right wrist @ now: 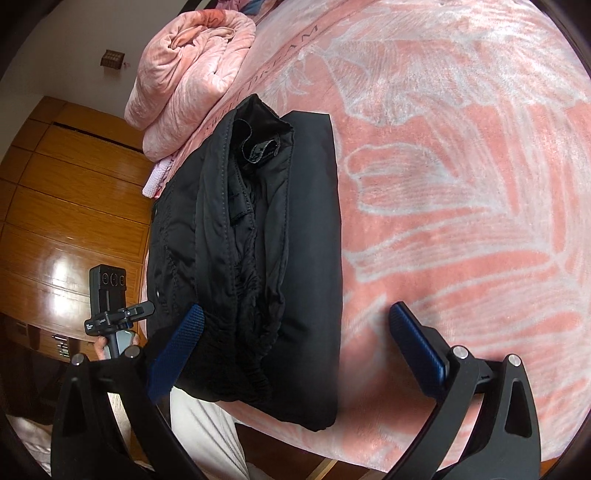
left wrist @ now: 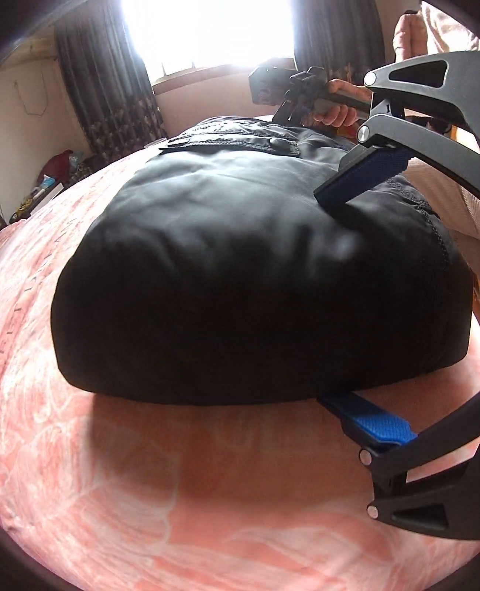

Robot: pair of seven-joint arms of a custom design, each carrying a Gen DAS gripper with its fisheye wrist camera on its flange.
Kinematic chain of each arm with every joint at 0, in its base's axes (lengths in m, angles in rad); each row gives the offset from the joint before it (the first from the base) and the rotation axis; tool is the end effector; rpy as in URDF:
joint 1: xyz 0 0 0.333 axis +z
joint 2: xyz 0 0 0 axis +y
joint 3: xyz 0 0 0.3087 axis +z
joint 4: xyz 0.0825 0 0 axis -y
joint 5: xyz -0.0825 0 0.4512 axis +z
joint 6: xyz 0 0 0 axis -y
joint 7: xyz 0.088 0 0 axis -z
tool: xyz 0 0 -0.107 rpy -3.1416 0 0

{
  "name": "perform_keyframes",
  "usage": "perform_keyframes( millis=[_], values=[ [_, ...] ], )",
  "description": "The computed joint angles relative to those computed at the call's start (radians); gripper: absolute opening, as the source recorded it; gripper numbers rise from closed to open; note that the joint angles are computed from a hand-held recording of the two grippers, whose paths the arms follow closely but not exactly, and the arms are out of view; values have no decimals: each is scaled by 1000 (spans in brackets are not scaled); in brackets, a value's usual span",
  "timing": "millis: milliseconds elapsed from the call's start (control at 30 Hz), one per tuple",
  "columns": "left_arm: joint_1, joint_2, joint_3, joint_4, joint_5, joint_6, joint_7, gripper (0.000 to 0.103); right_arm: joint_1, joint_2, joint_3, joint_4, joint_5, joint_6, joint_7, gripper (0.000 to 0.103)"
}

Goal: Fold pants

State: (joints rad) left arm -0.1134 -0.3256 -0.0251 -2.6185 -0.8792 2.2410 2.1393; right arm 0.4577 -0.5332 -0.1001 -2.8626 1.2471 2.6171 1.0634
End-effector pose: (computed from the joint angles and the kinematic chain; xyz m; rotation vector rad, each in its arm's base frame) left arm 0.4545 -0.0853 0.3118 1.7610 -1.9866 0.7289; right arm 0.3822 0.1277 0.2995 -1.5254 1.8170 0.4461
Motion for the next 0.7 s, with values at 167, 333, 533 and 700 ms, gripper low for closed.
perform_keyframes(
  millis=[167, 333, 533, 700],
  values=[
    [16, 80, 8, 61, 11, -71, 16, 100, -26, 6, -10, 14, -72, -75, -17, 100],
    [58, 164, 2, 101, -113, -174, 54, 100, -30, 25, -7, 28, -78, -93, -25, 100],
    [66, 171, -33, 124, -88, -174, 27, 99, -23, 57, -23, 54, -7, -144, -118, 101],
    [70, 175, -37, 139, -77, -202, 51, 99, -48, 105, 9, 87, 17, -221, -153, 101]
  ],
)
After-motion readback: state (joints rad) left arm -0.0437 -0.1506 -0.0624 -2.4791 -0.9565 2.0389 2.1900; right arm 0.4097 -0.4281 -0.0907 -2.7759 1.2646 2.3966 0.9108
